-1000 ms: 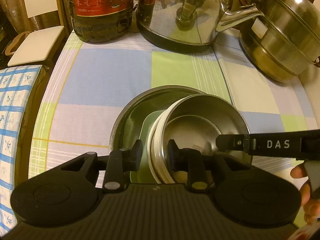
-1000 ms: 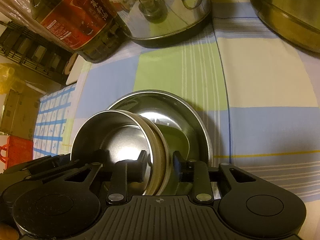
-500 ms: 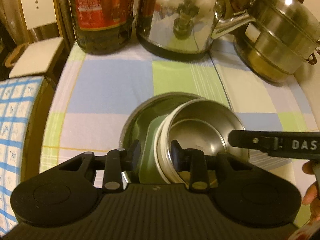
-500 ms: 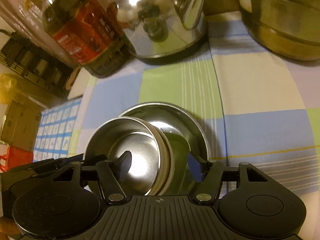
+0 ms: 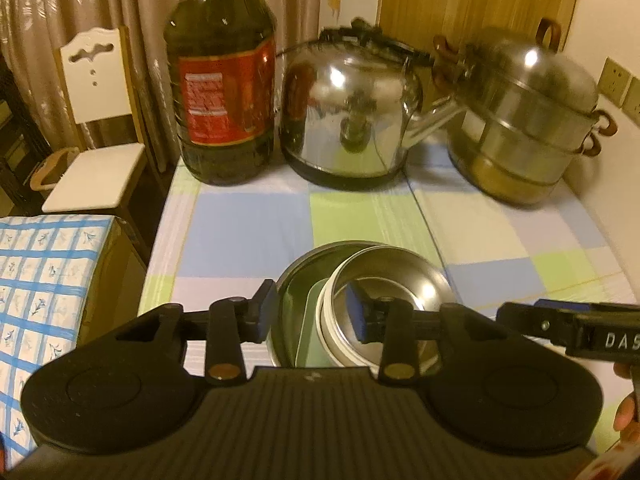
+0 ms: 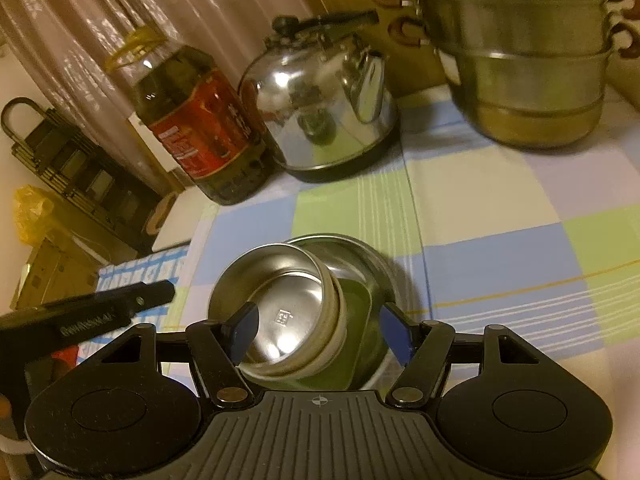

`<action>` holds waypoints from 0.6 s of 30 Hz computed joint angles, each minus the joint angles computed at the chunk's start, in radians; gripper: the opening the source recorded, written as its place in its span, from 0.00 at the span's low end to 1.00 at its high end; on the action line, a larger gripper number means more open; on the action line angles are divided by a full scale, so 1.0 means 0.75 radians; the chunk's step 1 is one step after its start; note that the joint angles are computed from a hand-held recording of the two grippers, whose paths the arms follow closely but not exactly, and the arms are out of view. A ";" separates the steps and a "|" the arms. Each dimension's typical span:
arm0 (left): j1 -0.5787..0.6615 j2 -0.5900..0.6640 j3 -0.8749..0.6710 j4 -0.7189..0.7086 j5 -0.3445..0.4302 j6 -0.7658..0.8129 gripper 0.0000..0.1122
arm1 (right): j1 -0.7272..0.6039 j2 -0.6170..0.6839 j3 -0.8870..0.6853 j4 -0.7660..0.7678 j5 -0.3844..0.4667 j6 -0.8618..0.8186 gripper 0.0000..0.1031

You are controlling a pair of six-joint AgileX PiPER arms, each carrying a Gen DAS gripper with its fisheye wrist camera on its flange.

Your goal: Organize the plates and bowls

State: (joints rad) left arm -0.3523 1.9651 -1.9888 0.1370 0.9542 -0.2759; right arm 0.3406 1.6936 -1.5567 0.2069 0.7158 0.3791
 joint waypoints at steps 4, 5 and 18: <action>-0.056 -0.160 0.199 0.102 -0.071 -0.114 0.35 | 0.028 -0.130 0.142 -0.060 -0.047 -0.018 0.65; -0.071 -0.199 0.248 0.121 -0.081 -0.140 0.35 | 0.039 -0.159 0.170 -0.090 -0.047 -0.016 0.65; -0.493 -0.523 0.663 0.450 -0.019 -0.644 0.43 | 0.040 -0.562 0.578 -0.089 -0.039 -0.131 0.65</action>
